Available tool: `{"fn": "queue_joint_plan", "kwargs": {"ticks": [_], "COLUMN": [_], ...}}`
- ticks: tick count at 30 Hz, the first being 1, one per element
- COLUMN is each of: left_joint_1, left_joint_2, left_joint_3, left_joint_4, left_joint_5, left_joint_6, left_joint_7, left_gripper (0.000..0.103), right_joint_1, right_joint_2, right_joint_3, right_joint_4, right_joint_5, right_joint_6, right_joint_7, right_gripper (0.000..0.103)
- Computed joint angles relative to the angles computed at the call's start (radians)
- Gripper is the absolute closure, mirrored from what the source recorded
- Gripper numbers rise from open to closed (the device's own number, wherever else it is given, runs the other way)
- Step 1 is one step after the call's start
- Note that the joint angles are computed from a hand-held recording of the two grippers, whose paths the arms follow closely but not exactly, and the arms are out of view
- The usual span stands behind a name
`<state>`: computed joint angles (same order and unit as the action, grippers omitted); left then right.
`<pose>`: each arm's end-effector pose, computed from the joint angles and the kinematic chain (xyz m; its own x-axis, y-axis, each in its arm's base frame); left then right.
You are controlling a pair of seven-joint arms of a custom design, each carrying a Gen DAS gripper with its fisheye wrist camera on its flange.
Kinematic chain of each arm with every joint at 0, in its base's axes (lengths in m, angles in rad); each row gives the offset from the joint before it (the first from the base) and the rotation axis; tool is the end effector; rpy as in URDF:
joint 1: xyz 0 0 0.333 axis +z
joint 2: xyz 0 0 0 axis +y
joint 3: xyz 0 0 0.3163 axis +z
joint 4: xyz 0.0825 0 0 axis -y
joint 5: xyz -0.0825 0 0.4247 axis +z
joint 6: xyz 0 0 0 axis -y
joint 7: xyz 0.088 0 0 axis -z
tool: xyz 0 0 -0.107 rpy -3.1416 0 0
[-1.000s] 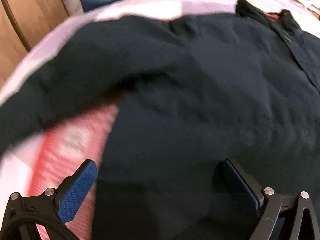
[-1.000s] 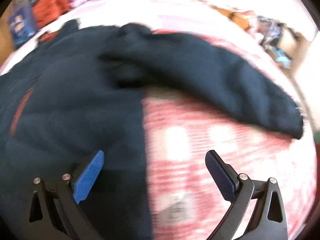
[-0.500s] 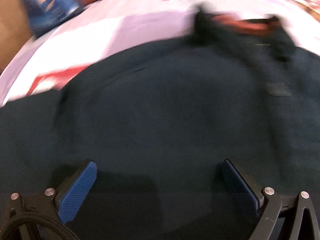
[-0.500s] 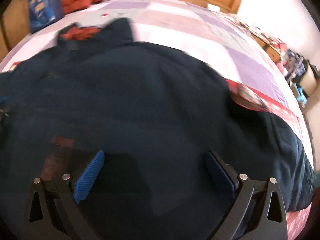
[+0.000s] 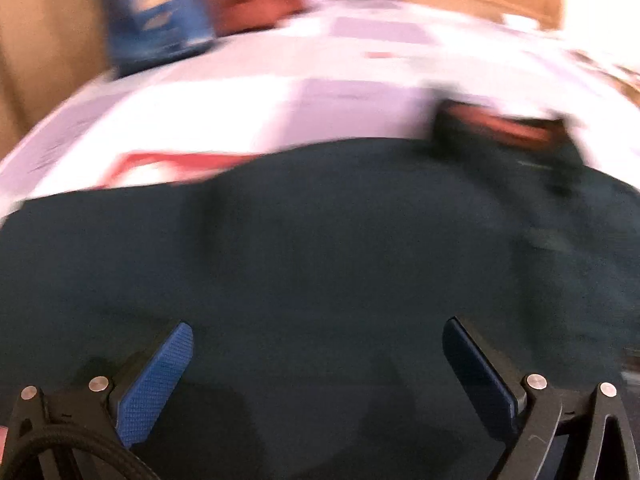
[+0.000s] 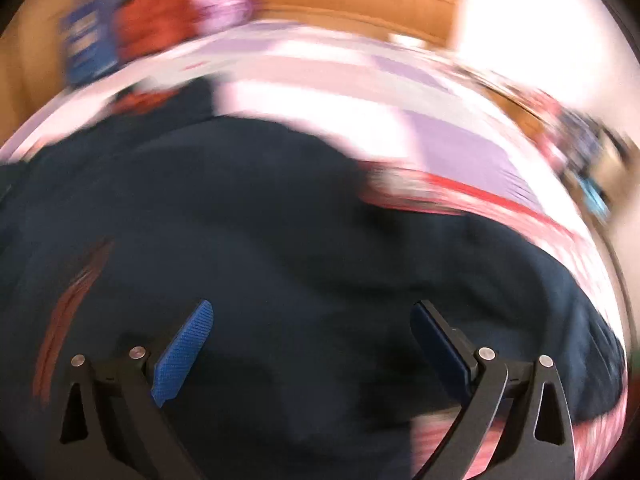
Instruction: Fold large clothes
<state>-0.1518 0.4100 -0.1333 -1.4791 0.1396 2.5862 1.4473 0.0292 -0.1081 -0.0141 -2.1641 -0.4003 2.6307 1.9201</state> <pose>0.7397 -0.2008 0.5123 -0.2212 -0.9752 0.0000 -0.7437 0.1687 -0.6469 0.5930 0.0183 0.4876 -0.0906 -0.9834 0.1572 -0.8205 -0.0158 -0.5714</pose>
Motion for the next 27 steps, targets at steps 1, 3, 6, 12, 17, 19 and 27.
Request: {"fn": "queue_joint_plan", "kwargs": {"ticks": [1, 3, 6, 12, 17, 19, 27], "left_joint_1": [-0.012, -0.03, -0.09, -0.19, -0.188, -0.216, -0.214], "left_joint_2": [-0.006, -0.006, 0.015, 0.066, 0.062, 0.058, 0.064], "left_joint_3": [-0.033, -0.075, -0.093, -0.034, -0.036, -0.01, -0.014], "left_joint_4": [-0.008, -0.007, 0.012, 0.032, 0.017, 0.005, 0.007], "left_joint_5": [-0.018, -0.054, -0.058, 0.041, 0.056, 0.115, 0.15], "left_joint_6": [-0.009, -0.022, -0.01, -0.018, -0.007, 0.007, 0.01], "left_joint_7": [0.03, 0.083, 0.101, -0.023, -0.034, -0.075, -0.1], "left_gripper": [0.001, 0.001, 0.001, 0.0, 0.0, 0.0, 0.0], "right_joint_1": [0.01, -0.003, -0.097, -0.241, -0.358, -0.38, -0.334], "right_joint_2": [0.0, -0.025, -0.07, -0.218, -0.355, -0.339, -0.194], "right_joint_3": [0.002, -0.005, -0.025, -0.108, -0.112, -0.133, -0.153], "right_joint_4": [-0.009, -0.056, -0.084, -0.199, -0.312, -0.293, -0.158], "right_joint_5": [0.01, -0.045, -0.114, -0.132, -0.074, -0.046, 0.044], "right_joint_6": [0.0, 0.04, -0.002, -0.032, -0.031, -0.012, 0.01], "right_joint_7": [-0.045, -0.061, 0.119, 0.011, -0.079, -0.052, -0.341], "right_gripper": [0.002, 0.002, 0.001, 0.001, 0.001, 0.001, 0.001]}}
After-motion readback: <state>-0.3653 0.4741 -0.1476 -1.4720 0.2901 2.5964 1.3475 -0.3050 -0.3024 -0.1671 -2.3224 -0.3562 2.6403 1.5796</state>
